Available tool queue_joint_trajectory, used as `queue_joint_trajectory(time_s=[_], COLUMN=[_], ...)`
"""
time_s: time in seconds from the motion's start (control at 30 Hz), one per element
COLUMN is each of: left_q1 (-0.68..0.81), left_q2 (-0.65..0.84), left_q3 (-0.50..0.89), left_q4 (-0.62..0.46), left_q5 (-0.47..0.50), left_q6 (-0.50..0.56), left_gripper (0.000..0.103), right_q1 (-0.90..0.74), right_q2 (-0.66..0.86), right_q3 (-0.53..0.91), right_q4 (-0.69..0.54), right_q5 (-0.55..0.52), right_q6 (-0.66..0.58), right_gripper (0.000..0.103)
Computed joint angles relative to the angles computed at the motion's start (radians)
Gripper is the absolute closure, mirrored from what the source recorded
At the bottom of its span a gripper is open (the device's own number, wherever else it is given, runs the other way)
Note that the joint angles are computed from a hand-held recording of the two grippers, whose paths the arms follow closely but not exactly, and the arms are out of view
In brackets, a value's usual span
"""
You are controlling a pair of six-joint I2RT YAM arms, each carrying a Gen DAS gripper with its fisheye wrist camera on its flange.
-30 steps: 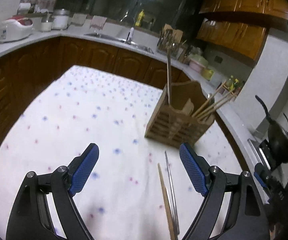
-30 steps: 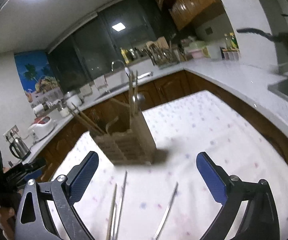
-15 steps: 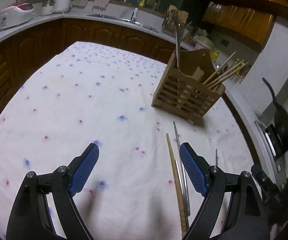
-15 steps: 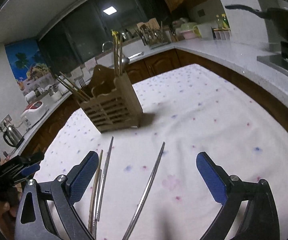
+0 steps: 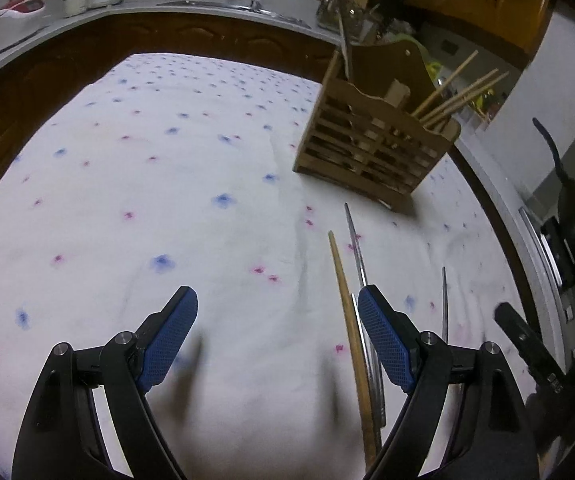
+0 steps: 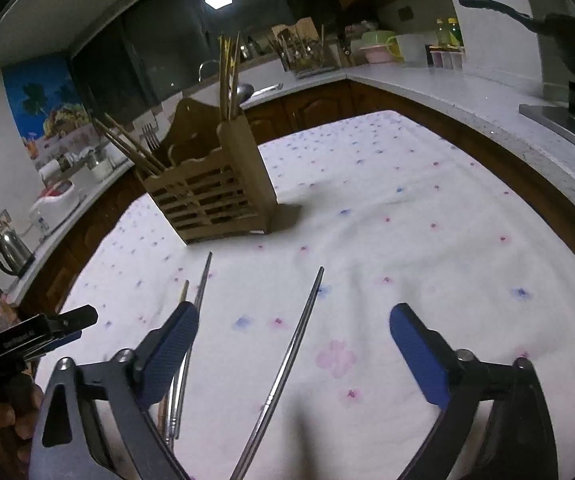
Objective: Organize utensils
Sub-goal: 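Grasp a bamboo chopstick with the left tool while the right tool grasps a metal skewer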
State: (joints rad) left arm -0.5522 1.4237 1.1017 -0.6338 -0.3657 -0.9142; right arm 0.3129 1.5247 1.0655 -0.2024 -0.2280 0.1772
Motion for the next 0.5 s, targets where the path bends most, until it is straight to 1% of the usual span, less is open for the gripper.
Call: queue_joint_trajectory(time_s=[0.03,0.07,0.1,0.13,0.17,0.2,0.33,0.4,0.43,0.5], left_q1=[0.006,0.009,0.012,0.016,0.022,0.027,0.059,0.073,0.077,0.082], left_q2=[0.019,0.032,0.048,0.065,0.088,0.108,0.198,0.241,0.261,0.304], left_q3=[0.013,0.022,0.034,0.047,0.067,0.082,0.149,0.182,0.198,0.231], left_q4=[0.006,0.011,0.018,0.024,0.026,0.027,0.039,0.039,0.039,0.035], left_q5=[0.012,0.019,0.023,0.029,0.039,0.049,0.117,0.149,0.157,0.165], left_q6=[0.013,0.022,0.032,0.046,0.063,0.076,0.129,0.150,0.159,0.175], left_gripper=[0.019,0.019,0.021,0.025,0.027,0.032,0.051,0.056,0.058,0.058], right_q1=[0.003,0.006,0.008,0.009,0.012,0.014,0.020,0.024,0.026,0.028], right_q2=[0.012,0.032,0.052,0.067,0.085,0.101,0.173,0.203,0.215,0.245], right_q3=[0.013,0.035,0.056,0.072,0.091,0.107,0.179,0.210,0.222,0.250], right_q4=[-0.011,-0.030,-0.049,-0.061,-0.074,-0.084,-0.130,-0.150,-0.156,-0.170], right_q5=[0.003,0.003,0.003,0.002,0.003,0.005,0.009,0.025,0.035,0.043], right_q6=[-0.003,-0.006,-0.009,-0.012,-0.015,-0.017,-0.029,-0.034,-0.034,-0.035], right_gripper=[0.019,0.025,0.029,0.032,0.038,0.043,0.047,0.053,0.054,0.059])
